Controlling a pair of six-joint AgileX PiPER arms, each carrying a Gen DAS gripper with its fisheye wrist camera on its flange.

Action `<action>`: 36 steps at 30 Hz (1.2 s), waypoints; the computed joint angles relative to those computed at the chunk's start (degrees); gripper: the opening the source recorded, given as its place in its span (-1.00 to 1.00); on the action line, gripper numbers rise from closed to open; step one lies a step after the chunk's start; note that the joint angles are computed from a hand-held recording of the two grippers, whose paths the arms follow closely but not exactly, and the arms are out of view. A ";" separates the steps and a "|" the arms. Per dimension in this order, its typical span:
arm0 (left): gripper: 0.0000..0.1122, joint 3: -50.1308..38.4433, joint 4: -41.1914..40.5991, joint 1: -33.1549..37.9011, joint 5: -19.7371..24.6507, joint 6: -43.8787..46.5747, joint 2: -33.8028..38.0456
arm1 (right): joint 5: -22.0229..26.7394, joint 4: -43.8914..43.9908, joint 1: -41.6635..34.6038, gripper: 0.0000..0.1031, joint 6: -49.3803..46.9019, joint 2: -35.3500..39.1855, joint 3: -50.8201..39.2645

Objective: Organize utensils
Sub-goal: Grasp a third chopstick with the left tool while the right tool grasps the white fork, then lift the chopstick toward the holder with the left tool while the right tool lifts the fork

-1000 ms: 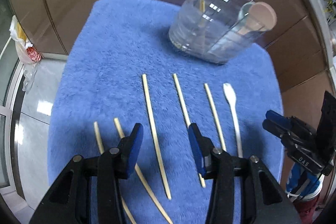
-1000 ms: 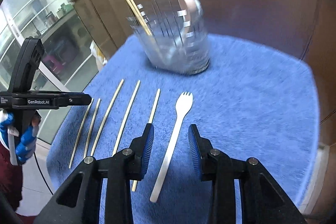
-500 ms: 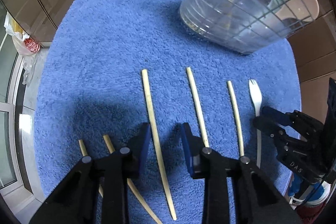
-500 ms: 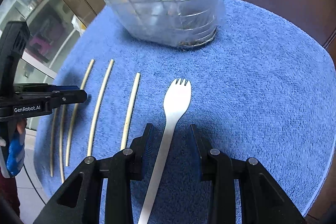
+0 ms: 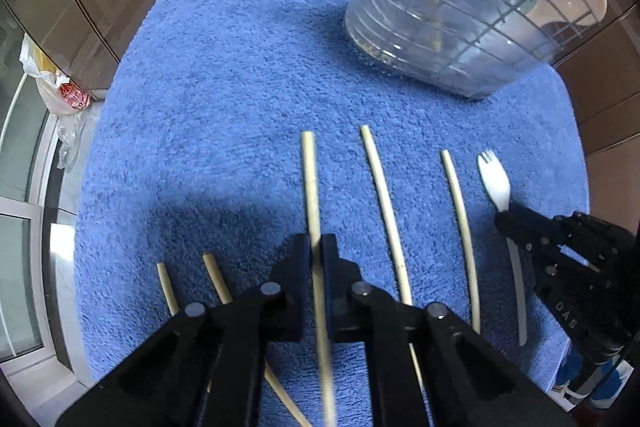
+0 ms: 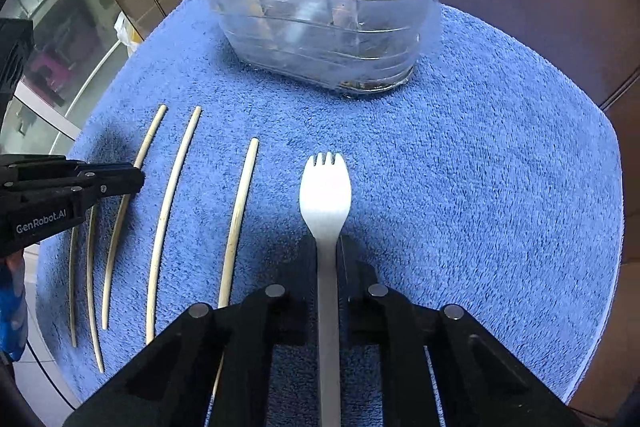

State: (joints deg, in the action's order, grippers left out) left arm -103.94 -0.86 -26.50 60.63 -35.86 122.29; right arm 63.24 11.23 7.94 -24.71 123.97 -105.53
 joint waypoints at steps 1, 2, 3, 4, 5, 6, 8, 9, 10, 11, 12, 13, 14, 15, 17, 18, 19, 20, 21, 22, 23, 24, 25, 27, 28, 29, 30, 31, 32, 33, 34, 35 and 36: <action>-0.91 1.71 -0.18 0.06 -1.24 0.08 -1.10 | -0.27 0.48 -0.21 -0.81 -0.38 -0.42 0.68; -0.91 2.65 0.24 -0.16 -2.14 -0.34 -1.87 | -0.43 1.20 -0.52 -0.81 -0.93 -0.91 1.43; -0.91 4.24 0.54 -0.39 -3.18 -0.66 -3.01 | -0.59 1.65 -0.80 -0.81 -1.32 -1.26 2.03; -0.91 5.33 0.76 -0.54 -4.15 -0.88 -3.99 | -0.92 2.39 -1.11 -0.81 -1.90 -1.95 3.03; -0.91 6.64 0.96 -0.70 -5.07 -1.13 -5.14 | -1.41 3.30 -1.51 -0.81 -2.81 -2.75 4.19; -0.91 7.90 0.99 -0.66 -5.91 -1.08 -6.15 | -1.71 3.75 -1.90 -0.81 -3.38 -3.42 5.02; -0.91 11.29 1.86 -1.28 -8.76 -1.94 -9.00 | -3.05 5.87 -3.04 -0.81 -5.52 -5.49 7.66; -0.91 13.34 2.34 -1.47 -9.90 -2.41 -10.61 | -3.59 6.60 -3.61 -0.81 -6.43 -6.35 8.82; -0.91 15.26 2.87 -1.76 -11.34 -3.10 -12.34 | -4.42 7.46 -4.20 -0.81 -7.34 -7.57 10.25; -0.91 17.07 3.34 -2.11 -13.11 -3.70 -14.02 | -5.26 9.03 -5.01 -0.81 -8.85 -8.91 11.83; -0.91 18.22 4.23 -2.45 -14.48 -4.49 -15.10 | -5.11 10.60 -6.06 -0.81 -10.65 -8.82 11.43; -0.91 18.26 5.54 -3.14 -14.63 -5.81 -15.65 | -5.90 12.80 -7.09 -0.81 -13.02 -10.27 12.99; -0.91 19.64 7.62 -3.96 -15.52 -7.60 -17.12 | -6.75 15.31 -8.26 -0.81 -15.76 -11.95 14.86; -0.91 20.68 8.95 -4.52 -16.30 -8.74 -18.23 | -6.95 16.94 -9.14 -0.81 -17.64 -13.04 15.97; -0.91 22.22 11.30 -5.51 -17.60 -10.79 -19.99 | -8.28 21.35 -11.15 -0.81 -22.31 -16.12 19.31; -0.91 23.22 12.58 -6.00 -18.22 -12.00 -21.01 | -9.30 22.84 -11.01 -0.81 -23.42 -17.17 20.79; -0.91 24.16 13.87 -6.56 -18.83 -13.33 -21.99 | -9.87 25.21 -11.82 -0.81 -25.66 -18.48 22.37; -0.91 24.90 15.17 -7.18 -19.24 -14.75 -22.86 | -10.24 27.48 -12.64 -0.81 -27.51 -19.56 23.67; -0.91 25.59 16.14 -7.47 -19.85 -15.73 -23.50 | -9.94 28.88 -13.57 -0.81 -28.85 -20.13 24.17; -0.91 25.86 17.34 -8.07 -20.43 -17.13 -23.85 | -10.23 30.99 -14.40 -0.81 -30.65 -21.16 25.37; -0.91 26.54 18.62 -8.75 -21.20 -18.62 -24.66 | -10.81 32.65 -14.99 -0.81 -32.07 -22.22 26.47; -0.91 26.50 19.34 -8.95 -21.71 -19.23 -25.01 | -11.83 33.89 -14.95 -0.81 -33.15 -23.08 27.88; -0.91 26.77 20.63 -9.47 -22.40 -20.41 -25.80 | -12.43 35.56 -15.30 -0.81 -34.73 -24.12 28.69; -0.91 27.25 23.18 -9.97 -24.19 -22.12 -27.02 | -13.05 38.44 -16.09 -0.81 -37.76 -25.26 29.18; -0.91 26.74 24.88 -10.50 -24.25 -23.24 -27.36 | -12.87 39.84 -16.40 -0.95 -38.68 -26.02 28.99; -0.91 25.91 27.03 -11.12 -23.93 -24.58 -27.67 | -12.86 41.47 -16.46 -0.96 -39.41 -26.48 28.30; -0.91 25.05 28.18 -11.45 -23.64 -25.18 -27.69 | -13.18 42.45 -16.28 -0.96 -39.88 -27.03 28.27; -0.91 24.16 29.70 -11.71 -23.71 -25.84 -27.90 | -13.66 43.90 -16.08 -0.96 -40.77 -27.36 27.73; -0.91 22.88 30.69 -11.88 -23.59 -26.25 -27.58 | -14.18 45.34 -15.90 -0.96 -41.57 -27.55 26.97; -0.91 21.94 31.05 -11.89 -23.35 -26.15 -27.47 | -14.05 45.89 -15.94 -0.96 -41.67 -27.86 26.56; -0.91 21.01 31.48 -11.80 -23.30 -26.09 -27.37 | -13.93 46.49 -15.83 -0.96 -41.81 -27.61 25.52; -0.91 20.58 31.46 -11.64 -23.43 -25.90 -27.41 | -13.46 45.62 -15.43 -0.96 -41.24 -26.85 24.00; -0.91 20.26 31.07 -11.29 -23.77 -25.55 -27.44 | -13.35 44.63 -15.07 -0.96 -40.64 -26.19 23.15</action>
